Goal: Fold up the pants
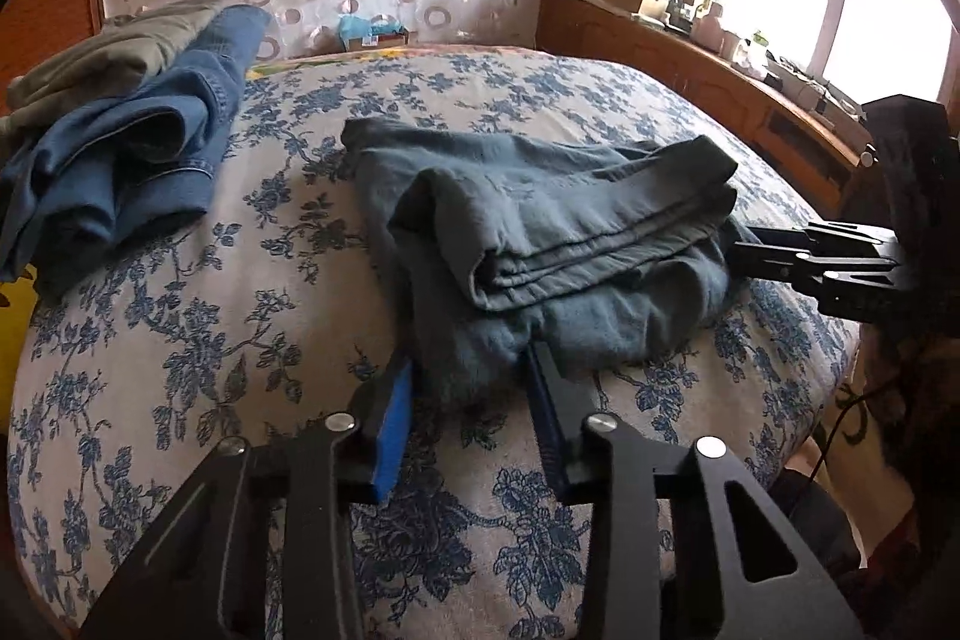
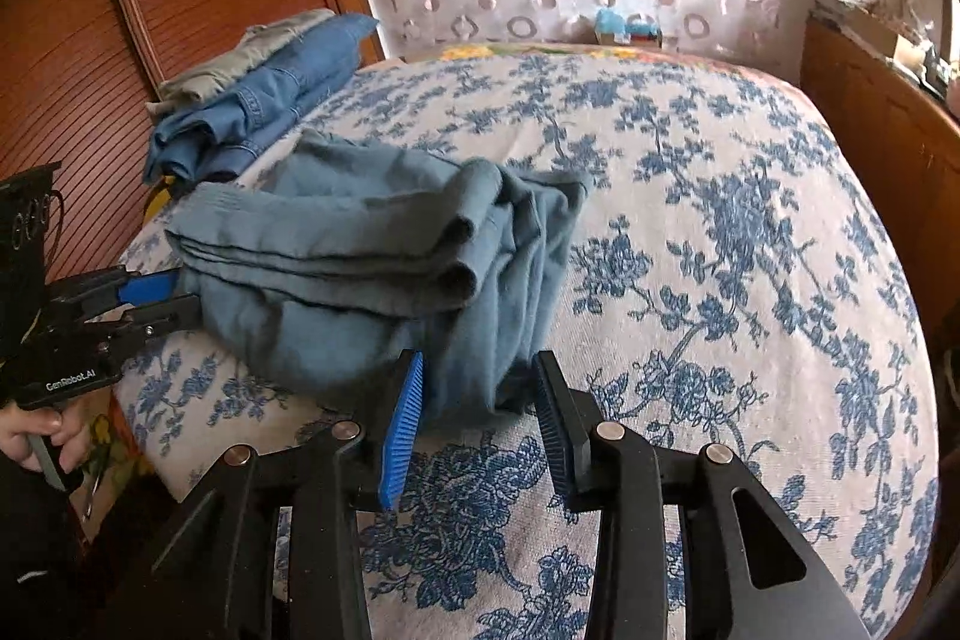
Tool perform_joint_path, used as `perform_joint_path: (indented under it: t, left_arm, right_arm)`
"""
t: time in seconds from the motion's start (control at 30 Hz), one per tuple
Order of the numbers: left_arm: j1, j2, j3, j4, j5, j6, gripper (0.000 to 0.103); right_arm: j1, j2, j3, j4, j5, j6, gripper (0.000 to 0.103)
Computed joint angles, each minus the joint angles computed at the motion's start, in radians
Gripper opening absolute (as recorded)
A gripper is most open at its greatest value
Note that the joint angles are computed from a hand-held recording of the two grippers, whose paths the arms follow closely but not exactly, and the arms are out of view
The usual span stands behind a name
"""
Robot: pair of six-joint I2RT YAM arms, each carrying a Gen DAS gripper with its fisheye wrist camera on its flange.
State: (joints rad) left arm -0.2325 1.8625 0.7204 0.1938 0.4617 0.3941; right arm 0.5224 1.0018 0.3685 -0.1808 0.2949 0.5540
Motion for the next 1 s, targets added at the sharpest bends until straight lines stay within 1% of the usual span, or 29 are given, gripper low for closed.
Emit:
perform_joint_path:
  t: [0.1,0.2,0.23,0.27,0.3,0.37,0.43,0.5,0.57,0.67,0.73,0.9,1.0]
  left_arm:
    - [-0.001,0.015,0.009,0.007,0.008,-0.012,0.034]
    - [-0.001,0.015,0.005,0.016,0.019,-0.012,0.024]
    - [-0.003,0.014,0.003,0.020,0.021,-0.014,0.019]
    - [-0.005,0.010,-0.002,0.025,0.021,-0.011,0.018]
    - [-0.007,0.001,-0.015,0.039,0.014,-0.012,0.014]
    - [-0.009,-0.015,-0.029,0.044,0.009,-0.010,0.012]
    - [0.004,-0.031,-0.033,0.018,0.035,-0.010,0.011]
    - [0.023,-0.067,-0.062,0.014,0.070,-0.008,0.011]
    - [0.035,-0.102,-0.093,0.006,0.080,0.006,0.011]
    - [0.062,-0.157,-0.138,-0.020,0.106,0.035,0.011]
    - [0.079,-0.193,-0.162,-0.043,0.118,0.062,0.011]
    - [0.098,-0.235,-0.203,-0.065,0.119,0.102,0.011]
    - [0.086,-0.225,-0.200,-0.054,0.091,0.097,0.014]
  right_arm:
    - [0.028,0.036,0.019,0.000,0.035,0.005,0.038]
    - [0.058,0.054,0.025,0.004,0.072,0.010,0.038]
    - [0.060,0.062,0.023,0.014,0.076,0.009,0.037]
    - [0.065,0.064,0.022,0.016,0.079,0.002,0.031]
    - [0.064,0.065,0.017,0.023,0.075,-0.005,0.027]
    - [0.055,0.040,0.000,0.036,0.043,-0.015,0.015]
    - [0.069,0.019,-0.009,0.026,0.054,-0.006,0.012]
    - [0.095,-0.009,-0.012,-0.004,0.080,0.011,0.010]
    - [0.125,-0.060,-0.021,-0.040,0.091,0.033,0.010]
    - [0.214,-0.138,-0.028,-0.120,0.135,0.090,0.009]
    - [0.295,-0.180,-0.027,-0.180,0.184,0.145,0.009]
    - [0.460,-0.251,-0.029,-0.293,0.274,0.278,0.010]
    - [0.515,-0.207,-0.003,-0.336,0.328,0.308,0.011]
